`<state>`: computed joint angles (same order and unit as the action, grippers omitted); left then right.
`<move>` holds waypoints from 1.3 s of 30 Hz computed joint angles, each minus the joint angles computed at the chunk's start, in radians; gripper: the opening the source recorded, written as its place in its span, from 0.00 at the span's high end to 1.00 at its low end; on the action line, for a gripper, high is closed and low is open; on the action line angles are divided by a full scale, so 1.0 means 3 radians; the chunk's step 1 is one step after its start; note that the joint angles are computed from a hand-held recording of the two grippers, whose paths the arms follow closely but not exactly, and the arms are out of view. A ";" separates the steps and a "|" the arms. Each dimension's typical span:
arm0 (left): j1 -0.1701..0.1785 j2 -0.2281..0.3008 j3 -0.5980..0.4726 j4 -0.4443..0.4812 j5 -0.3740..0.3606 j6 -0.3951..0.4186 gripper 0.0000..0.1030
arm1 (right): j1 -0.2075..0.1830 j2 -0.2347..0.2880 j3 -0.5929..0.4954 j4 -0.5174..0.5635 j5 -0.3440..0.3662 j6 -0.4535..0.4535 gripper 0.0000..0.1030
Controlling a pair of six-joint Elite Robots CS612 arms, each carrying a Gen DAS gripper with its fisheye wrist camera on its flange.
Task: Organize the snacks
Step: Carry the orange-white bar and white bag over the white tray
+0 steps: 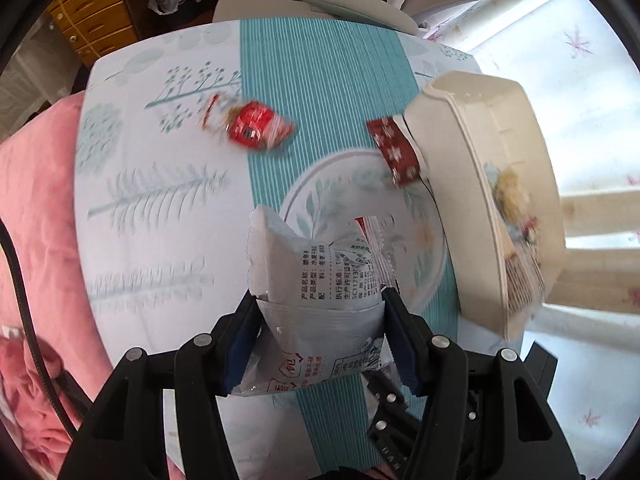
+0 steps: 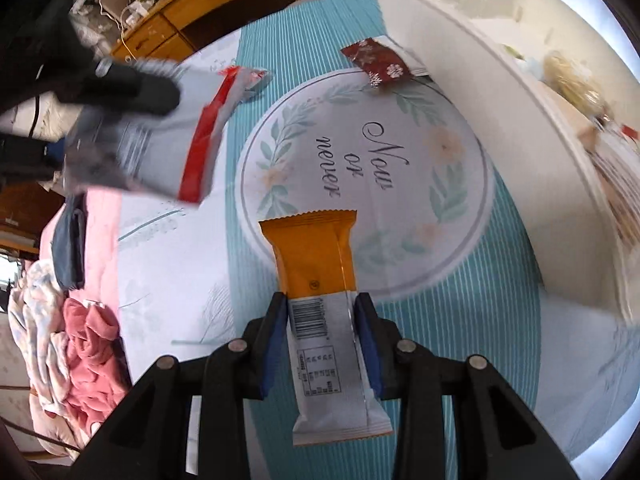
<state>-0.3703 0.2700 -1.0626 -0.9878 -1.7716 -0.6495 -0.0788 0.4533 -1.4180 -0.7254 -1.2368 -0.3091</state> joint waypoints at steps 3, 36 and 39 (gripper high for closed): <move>-0.0040 0.0111 -0.0304 0.0056 0.0006 -0.0090 0.43 | -0.0051 0.0019 -0.0140 -0.0001 0.0096 -0.0017 0.66; -0.0686 0.0254 -0.0538 -0.1377 0.0591 -0.1009 0.43 | -0.0838 -0.0296 0.0287 -0.0774 0.1102 -0.0816 0.66; -0.0727 0.0217 -0.0369 -0.1555 0.0703 -0.1117 0.42 | -0.0863 -0.0367 0.0455 -0.0812 0.1105 -0.1009 0.66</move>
<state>-0.5884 0.3351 -1.1732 -1.4544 -1.5606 -0.9845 -0.3376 0.3432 -1.2817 -0.9688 -0.9053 -0.6118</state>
